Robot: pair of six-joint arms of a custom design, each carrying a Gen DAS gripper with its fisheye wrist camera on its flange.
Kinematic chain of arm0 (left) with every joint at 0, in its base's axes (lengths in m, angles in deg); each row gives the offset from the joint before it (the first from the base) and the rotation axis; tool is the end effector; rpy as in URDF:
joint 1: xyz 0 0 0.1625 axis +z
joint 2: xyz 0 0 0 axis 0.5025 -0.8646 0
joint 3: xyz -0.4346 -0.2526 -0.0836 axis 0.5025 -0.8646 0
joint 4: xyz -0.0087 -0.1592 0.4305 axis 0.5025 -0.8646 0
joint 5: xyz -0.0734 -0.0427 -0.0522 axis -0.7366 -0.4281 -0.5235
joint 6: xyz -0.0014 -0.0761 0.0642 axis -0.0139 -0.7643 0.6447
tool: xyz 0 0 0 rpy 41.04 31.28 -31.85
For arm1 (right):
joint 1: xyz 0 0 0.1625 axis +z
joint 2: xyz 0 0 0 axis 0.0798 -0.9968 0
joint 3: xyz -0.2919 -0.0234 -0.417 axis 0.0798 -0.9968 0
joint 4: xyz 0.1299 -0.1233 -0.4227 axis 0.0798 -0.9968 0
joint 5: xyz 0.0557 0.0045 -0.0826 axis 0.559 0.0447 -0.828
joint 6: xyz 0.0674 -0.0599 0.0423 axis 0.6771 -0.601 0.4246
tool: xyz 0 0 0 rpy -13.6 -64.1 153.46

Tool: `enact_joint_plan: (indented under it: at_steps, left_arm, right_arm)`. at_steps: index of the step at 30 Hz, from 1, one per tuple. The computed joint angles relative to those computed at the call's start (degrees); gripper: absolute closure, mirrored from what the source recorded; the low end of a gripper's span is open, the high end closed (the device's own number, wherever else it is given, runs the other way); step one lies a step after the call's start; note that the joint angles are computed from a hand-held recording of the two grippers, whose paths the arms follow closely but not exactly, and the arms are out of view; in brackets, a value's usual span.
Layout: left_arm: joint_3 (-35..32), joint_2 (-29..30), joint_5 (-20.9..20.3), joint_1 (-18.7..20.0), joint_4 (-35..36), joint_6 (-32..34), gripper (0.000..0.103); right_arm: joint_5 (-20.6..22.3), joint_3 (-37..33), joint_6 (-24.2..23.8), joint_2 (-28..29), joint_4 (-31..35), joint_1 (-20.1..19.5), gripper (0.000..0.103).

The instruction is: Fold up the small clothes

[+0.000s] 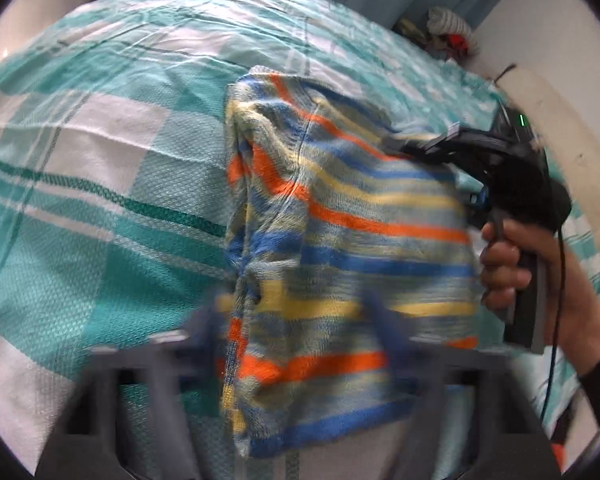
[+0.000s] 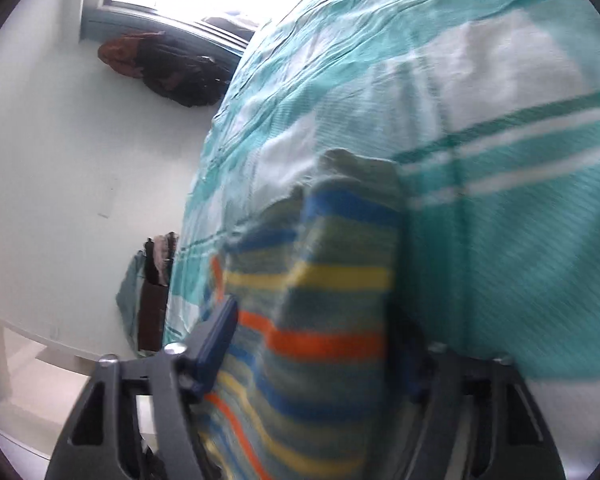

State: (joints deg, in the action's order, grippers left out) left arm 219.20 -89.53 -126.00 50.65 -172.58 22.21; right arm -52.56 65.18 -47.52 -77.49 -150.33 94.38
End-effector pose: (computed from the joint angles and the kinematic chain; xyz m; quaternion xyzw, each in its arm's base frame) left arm 0.0774 -0.4988 0.2468 0.2898 0.9452 -0.0801 0.1273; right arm 0.2023 -0.5578 -0.0946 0.1656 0.9249 -0.3422 0.0036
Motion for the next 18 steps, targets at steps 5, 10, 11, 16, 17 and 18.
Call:
enact_joint_plan:
  at_steps: [5, 10, 11, 16, 17, 18]
  left_arm:
    - [-0.24, -2.27, -1.96, -1.20, 2.38, -1.04, 0.088]
    - [-1.21, -7.50, -6.46, -2.47, 6.80, -0.92, 0.088]
    - [-1.43, -8.73, -7.29, -2.86, 7.83, -0.90, 0.088]
    - [-1.41, -13.01, -8.90, -4.14, 12.03, -1.07, 0.076]
    - [-0.94, -12.91, -7.60, -4.04, 12.10, -1.60, 0.050]
    - [-0.09, -11.78, -4.38, -4.10, 11.74, -2.46, 0.034]
  right_arm:
    - [-11.29, -3.98, -7.64, -0.97, 6.78, 5.58, 0.086]
    - [-16.16, -5.06, -14.40, -3.51, 8.37, 11.84, 0.087]
    - [-16.92, -5.29, -15.26, -4.52, 9.47, 13.34, 0.087]
    - [-19.27, -3.44, -12.94, -9.17, 14.89, 16.87, 0.086]
    - [-20.06, -2.81, -11.53, -9.62, 16.31, 17.03, 0.085]
    - [-22.69, -2.53, -8.68, -10.06, 19.73, 17.07, 0.077]
